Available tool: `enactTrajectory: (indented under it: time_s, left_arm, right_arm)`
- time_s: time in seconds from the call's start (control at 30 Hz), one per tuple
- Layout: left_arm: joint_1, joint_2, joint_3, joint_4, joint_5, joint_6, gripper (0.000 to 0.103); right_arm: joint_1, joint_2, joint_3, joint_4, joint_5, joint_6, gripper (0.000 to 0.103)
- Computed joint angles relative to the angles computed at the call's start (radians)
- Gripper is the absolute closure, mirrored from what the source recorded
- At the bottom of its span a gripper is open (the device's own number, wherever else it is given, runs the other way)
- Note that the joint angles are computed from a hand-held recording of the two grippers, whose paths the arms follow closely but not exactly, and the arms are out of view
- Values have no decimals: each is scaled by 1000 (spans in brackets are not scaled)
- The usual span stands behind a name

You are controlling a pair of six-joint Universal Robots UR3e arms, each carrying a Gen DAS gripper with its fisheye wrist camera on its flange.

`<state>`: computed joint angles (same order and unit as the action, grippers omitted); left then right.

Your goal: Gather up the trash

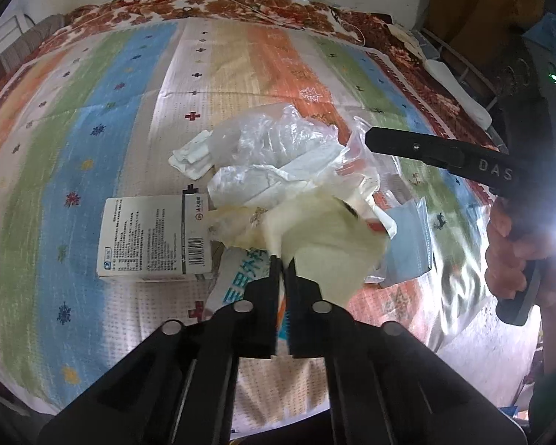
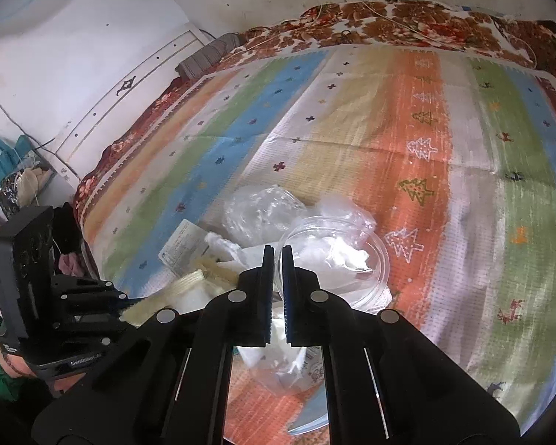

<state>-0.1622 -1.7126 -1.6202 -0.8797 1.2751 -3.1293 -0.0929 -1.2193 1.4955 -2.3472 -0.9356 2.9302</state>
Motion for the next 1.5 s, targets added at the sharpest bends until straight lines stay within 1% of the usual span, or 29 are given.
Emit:
enactTrajectory:
  time_s: [0.2, 0.33, 0.47, 0.57, 0.67, 0.87, 1.2, 1.27, 1.33, 1.4, 1.5]
  left_arm:
    - [31, 51, 1, -10, -36, 2, 103]
    - [58, 80, 28, -62, -57, -10, 103]
    - [84, 106, 28, -87, -80, -16, 103]
    - [93, 109, 37, -108, -72, -12, 103]
    - [115, 125, 33, -128, -89, -12, 103]
    - [148, 162, 28, -167, -130, 2, 103]
    - [158, 223, 32, -239, -188, 20, 103]
    - [156, 246, 26, -254, -182, 17, 103]
    - [161, 278, 9, -258, -167, -9, 103]
    - [178, 299, 3, -290, -189, -15, 103]
    - [191, 329, -1, -337, -214, 12, 103]
  right_arm:
    - [40, -47, -13, 16, -59, 32, 99]
    - [81, -81, -26, 29, -133, 66, 99]
    - [110, -114, -30, 36, -179, 110, 99]
    - [130, -143, -24, 40, -214, 139, 99]
    - [152, -169, -18, 47, -251, 154, 99]
    - [182, -251, 33, 53, -312, 180, 99]
    - [232, -419, 161, 47, -378, 232, 99]
    - [253, -442, 174, 48, -406, 237, 99]
    - [269, -466, 187, 48, -428, 253, 99]
    - [282, -495, 204, 49, -436, 270, 99]
    - [307, -531, 220, 54, -455, 284, 99]
